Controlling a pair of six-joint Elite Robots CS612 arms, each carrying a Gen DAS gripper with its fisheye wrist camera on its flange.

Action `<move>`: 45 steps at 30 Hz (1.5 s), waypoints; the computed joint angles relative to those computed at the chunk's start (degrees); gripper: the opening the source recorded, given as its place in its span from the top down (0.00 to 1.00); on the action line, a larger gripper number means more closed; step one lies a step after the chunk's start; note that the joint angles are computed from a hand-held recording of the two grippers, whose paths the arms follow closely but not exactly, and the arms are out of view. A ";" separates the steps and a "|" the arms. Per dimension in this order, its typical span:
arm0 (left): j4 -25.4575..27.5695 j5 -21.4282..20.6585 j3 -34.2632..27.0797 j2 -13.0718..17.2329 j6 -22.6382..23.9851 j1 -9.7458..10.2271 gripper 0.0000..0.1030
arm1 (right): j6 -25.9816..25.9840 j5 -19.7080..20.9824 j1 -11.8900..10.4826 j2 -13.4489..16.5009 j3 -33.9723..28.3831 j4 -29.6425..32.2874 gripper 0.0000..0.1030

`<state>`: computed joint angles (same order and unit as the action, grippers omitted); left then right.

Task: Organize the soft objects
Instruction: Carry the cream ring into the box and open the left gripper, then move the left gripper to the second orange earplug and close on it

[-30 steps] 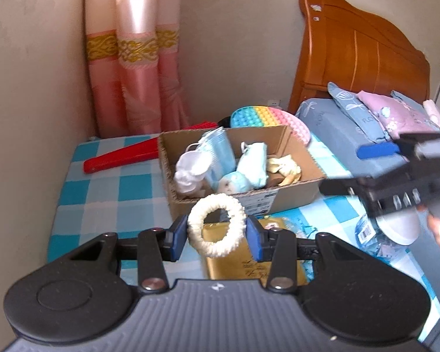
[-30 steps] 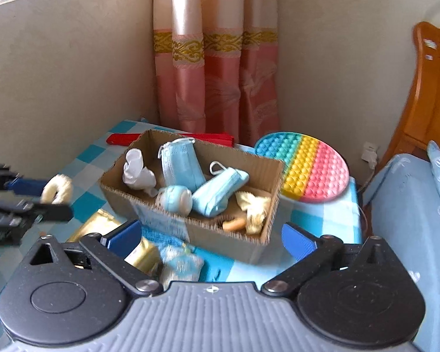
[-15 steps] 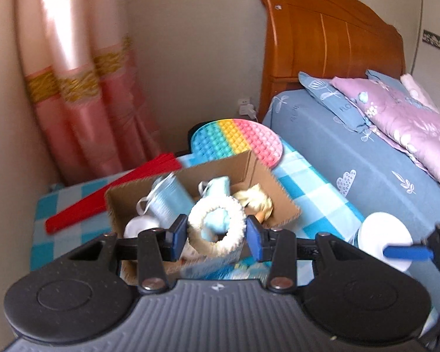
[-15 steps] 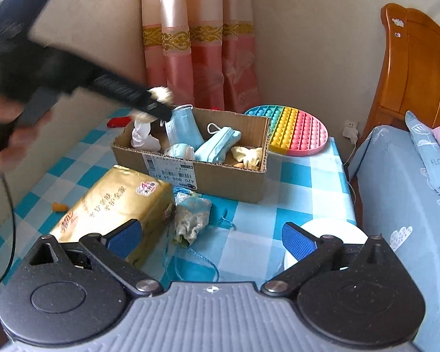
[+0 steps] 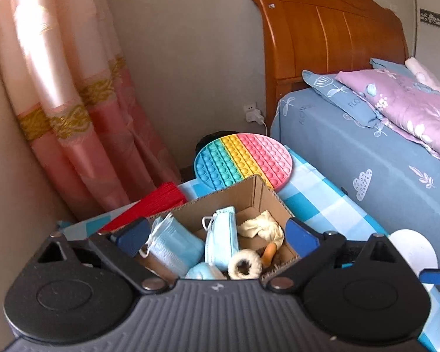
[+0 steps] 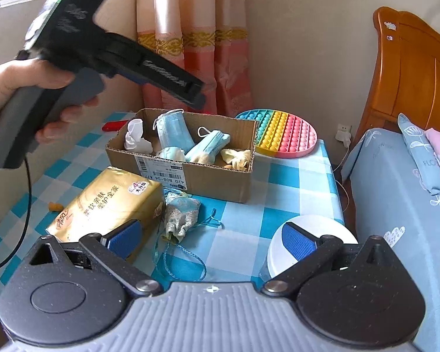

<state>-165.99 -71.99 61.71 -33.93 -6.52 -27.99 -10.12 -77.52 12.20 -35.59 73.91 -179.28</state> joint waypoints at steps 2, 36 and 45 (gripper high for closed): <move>-1.00 0.15 1.44 -0.81 -0.18 -0.05 0.04 | 0.29 0.38 -0.06 -0.11 0.29 -0.46 0.00; 1.81 15.54 27.35 -9.55 -37.13 -0.73 0.01 | -1.07 0.71 0.65 -2.74 6.34 -5.23 0.00; -1.31 14.55 26.61 -7.58 -42.23 -0.31 0.01 | -1.68 0.08 0.70 -1.32 3.97 -1.29 0.00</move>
